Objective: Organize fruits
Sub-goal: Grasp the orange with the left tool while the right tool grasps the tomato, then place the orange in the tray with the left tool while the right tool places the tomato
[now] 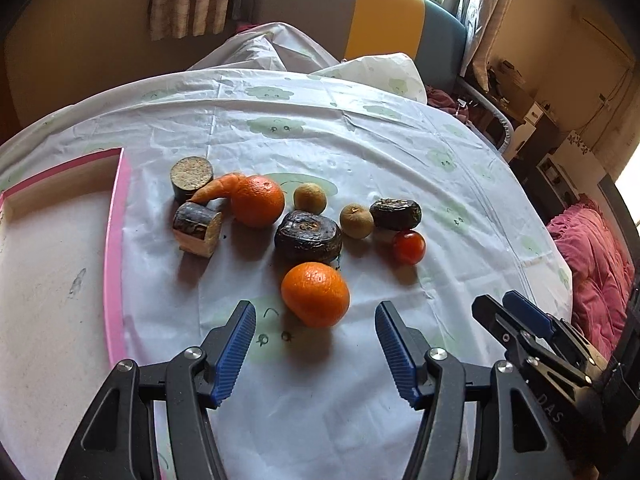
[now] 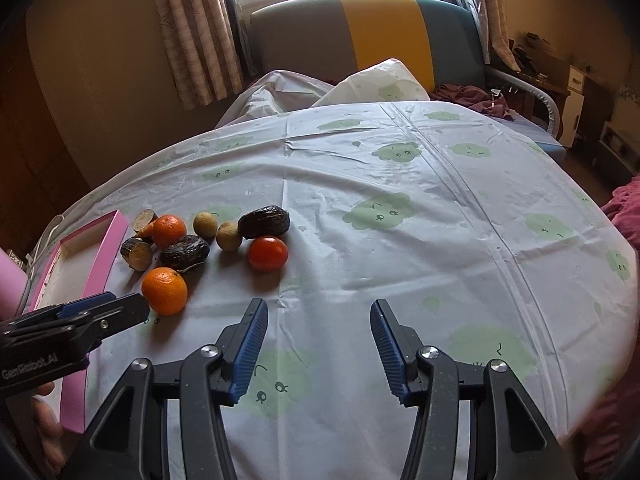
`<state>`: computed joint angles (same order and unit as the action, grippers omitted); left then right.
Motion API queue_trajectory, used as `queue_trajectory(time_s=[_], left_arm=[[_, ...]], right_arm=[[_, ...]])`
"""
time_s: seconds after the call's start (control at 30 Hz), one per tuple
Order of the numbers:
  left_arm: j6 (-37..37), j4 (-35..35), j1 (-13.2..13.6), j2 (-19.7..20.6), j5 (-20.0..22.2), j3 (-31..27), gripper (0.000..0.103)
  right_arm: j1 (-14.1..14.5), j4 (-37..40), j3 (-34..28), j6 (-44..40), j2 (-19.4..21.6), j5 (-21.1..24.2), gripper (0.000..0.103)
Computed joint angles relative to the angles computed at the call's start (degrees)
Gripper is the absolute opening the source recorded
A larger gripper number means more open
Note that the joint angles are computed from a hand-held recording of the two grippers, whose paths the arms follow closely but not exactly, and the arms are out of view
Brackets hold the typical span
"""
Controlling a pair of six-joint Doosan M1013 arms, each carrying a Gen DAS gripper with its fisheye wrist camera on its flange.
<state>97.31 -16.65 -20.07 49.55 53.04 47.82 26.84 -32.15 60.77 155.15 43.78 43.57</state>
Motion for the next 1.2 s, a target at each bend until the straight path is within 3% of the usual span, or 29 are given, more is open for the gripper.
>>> queue_trajectory(time_s=[0.1, 0.17, 0.53, 0.77, 0.87, 1.1, 1.2], left_arm=[[-2.16, 2.25, -0.38, 1.99, 2.07, -2.76, 0.059], [-0.82, 0.44, -0.13, 2.18, 1.95, -2.59, 0.040], [7.00, -5.01, 1.05, -4.44, -11.34, 11.45, 0.039], [6.69, -6.02, 1.23, -4.08, -11.05, 11.09, 0.039], [7.46, -7.27, 1.50, -4.01, -10.40, 10.94, 0.037], [7.99, -10.64, 3.19, -6.09, -11.76, 12.02, 0.037], [4.87, -7.77, 4.22, -7.24, -13.98, 12.44, 0.037]], right_arm=[[-0.39, 0.71, 0.37, -0.10, -0.21, -0.88, 0.054], [-0.54, 1.05, 0.39, -0.92, -0.22, -1.31, 0.054], [-2.30, 13.63, -3.06, -13.07, 2.00, -6.53, 0.054], [-2.71, 16.16, -11.46, -18.36, 7.03, -1.29, 0.054], [-2.90, 16.90, -13.65, -20.03, 8.51, 0.71, 0.031], [-3.08, 17.61, -11.59, -21.06, 7.82, -2.38, 0.031], [-2.91, 16.89, -12.03, -21.03, 8.01, -1.65, 0.031]])
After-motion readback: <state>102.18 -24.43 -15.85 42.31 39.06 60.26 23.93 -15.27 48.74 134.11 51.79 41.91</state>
